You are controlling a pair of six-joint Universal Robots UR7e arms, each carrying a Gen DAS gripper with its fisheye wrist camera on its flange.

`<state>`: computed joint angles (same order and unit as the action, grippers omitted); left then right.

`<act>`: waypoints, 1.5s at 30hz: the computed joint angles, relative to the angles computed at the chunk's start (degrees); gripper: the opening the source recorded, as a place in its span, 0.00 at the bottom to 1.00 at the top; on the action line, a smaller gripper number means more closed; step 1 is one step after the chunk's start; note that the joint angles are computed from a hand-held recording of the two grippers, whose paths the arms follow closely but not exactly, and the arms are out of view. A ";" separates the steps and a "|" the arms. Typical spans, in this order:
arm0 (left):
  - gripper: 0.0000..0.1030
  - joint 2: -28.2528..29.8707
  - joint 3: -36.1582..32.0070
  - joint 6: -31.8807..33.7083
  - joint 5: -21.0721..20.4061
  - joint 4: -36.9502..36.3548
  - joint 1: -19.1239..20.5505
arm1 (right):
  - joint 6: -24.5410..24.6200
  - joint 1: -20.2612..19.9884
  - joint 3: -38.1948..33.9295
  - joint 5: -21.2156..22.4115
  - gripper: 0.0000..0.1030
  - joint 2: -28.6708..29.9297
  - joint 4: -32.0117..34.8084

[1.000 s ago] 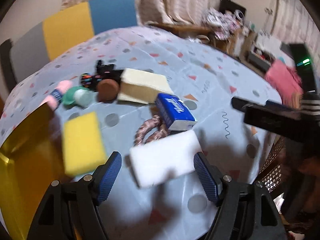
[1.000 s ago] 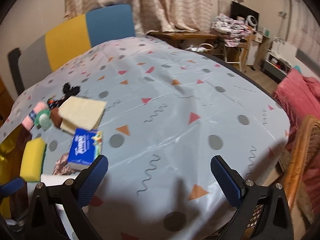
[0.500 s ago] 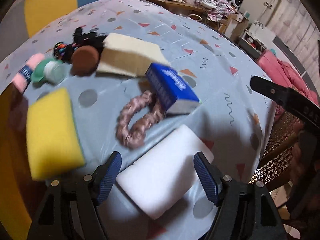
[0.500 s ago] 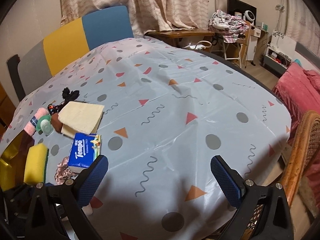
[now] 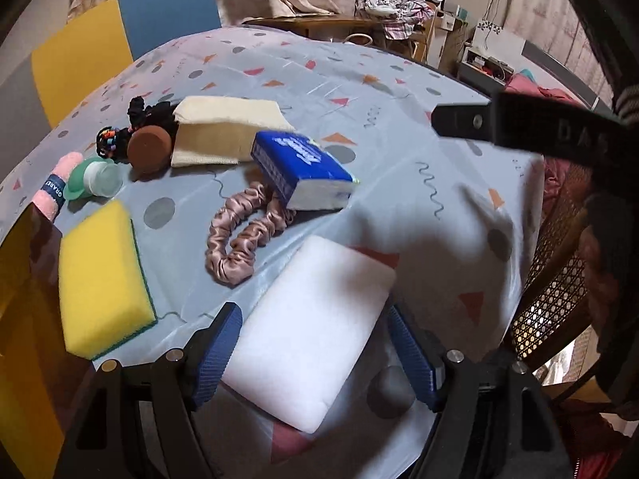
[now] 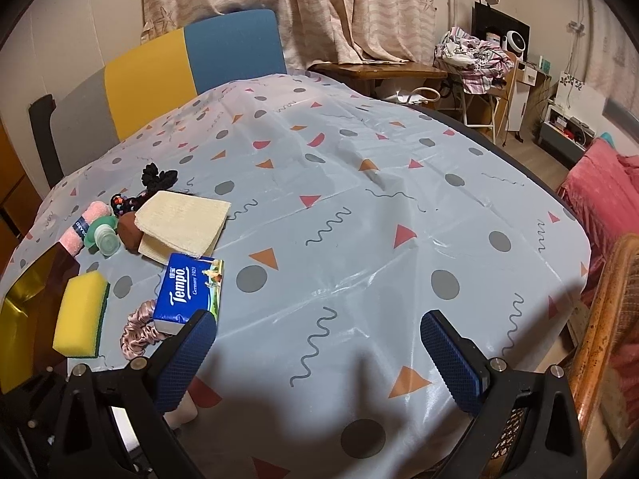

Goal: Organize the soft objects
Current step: 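Grasp the white foam block with the left tool while the right tool reaches the Tempo tissue pack, then carry the white foam block into the gold tray and open the left tool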

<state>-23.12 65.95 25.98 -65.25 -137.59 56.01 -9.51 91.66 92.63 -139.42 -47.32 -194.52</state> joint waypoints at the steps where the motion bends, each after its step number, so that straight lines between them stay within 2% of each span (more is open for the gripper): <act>1: 0.73 -0.16 0.65 0.02 0.48 -0.72 -0.06 | -0.05 -0.02 0.00 0.16 1.00 -0.01 -0.05; 4: 0.69 -0.50 1.99 -0.53 1.14 -2.41 -0.30 | -0.04 -0.24 0.22 1.70 1.00 -0.16 0.36; 7: 0.66 -1.43 3.65 -2.62 -0.25 -3.89 -0.01 | -0.24 -0.73 0.77 7.15 1.00 -0.80 1.99; 8: 0.66 -1.72 4.13 -3.10 -0.73 -4.48 0.13 | -1.51 -0.77 0.70 9.64 1.00 -0.77 2.23; 11: 0.63 -2.64 5.38 -4.27 -2.32 -5.60 0.44 | -6.09 -0.34 -0.86 12.11 1.00 0.50 3.03; 15: 0.61 -4.24 7.71 -5.75 -2.88 -7.26 0.65 | -3.00 -1.63 -2.70 19.49 1.00 0.60 8.23; 18: 0.60 -5.74 9.51 -8.20 -3.54 -8.93 1.13 | -1.82 -1.88 -5.69 19.52 0.96 2.07 11.81; 21: 0.60 -7.49 11.08 -10.70 -6.24 -9.65 1.81 | 0.36 -2.61 -8.10 20.17 0.96 3.07 15.72; 27: 0.60 -11.29 14.70 -11.83 -10.52 -12.97 2.13 | 7.75 -4.73 -11.04 23.12 0.90 4.18 21.74; 29: 0.60 -12.47 15.46 -12.18 -12.16 -13.98 2.27 | 9.19 -5.07 -11.40 23.51 0.81 4.53 22.37; 31: 0.60 -13.62 16.05 -12.59 -13.02 -14.83 2.29 | 8.99 -5.00 -11.65 23.13 0.77 5.07 21.89; 33: 0.60 -14.55 16.10 -12.81 -13.44 -14.88 2.37 | 7.25 -4.53 -12.12 21.92 0.62 5.71 21.53; 35: 0.60 -14.98 15.52 -13.05 -13.10 -15.05 2.53 | 6.96 -4.27 -12.44 20.89 0.52 6.06 21.86; 40: 0.60 -16.00 14.48 -13.66 -10.12 -17.03 3.55 | 7.42 -4.12 -10.76 20.64 0.52 5.10 20.78; 45: 0.60 -16.04 10.37 -14.64 -6.73 -16.47 5.61 | 7.18 -3.57 -7.68 19.39 0.52 3.75 17.94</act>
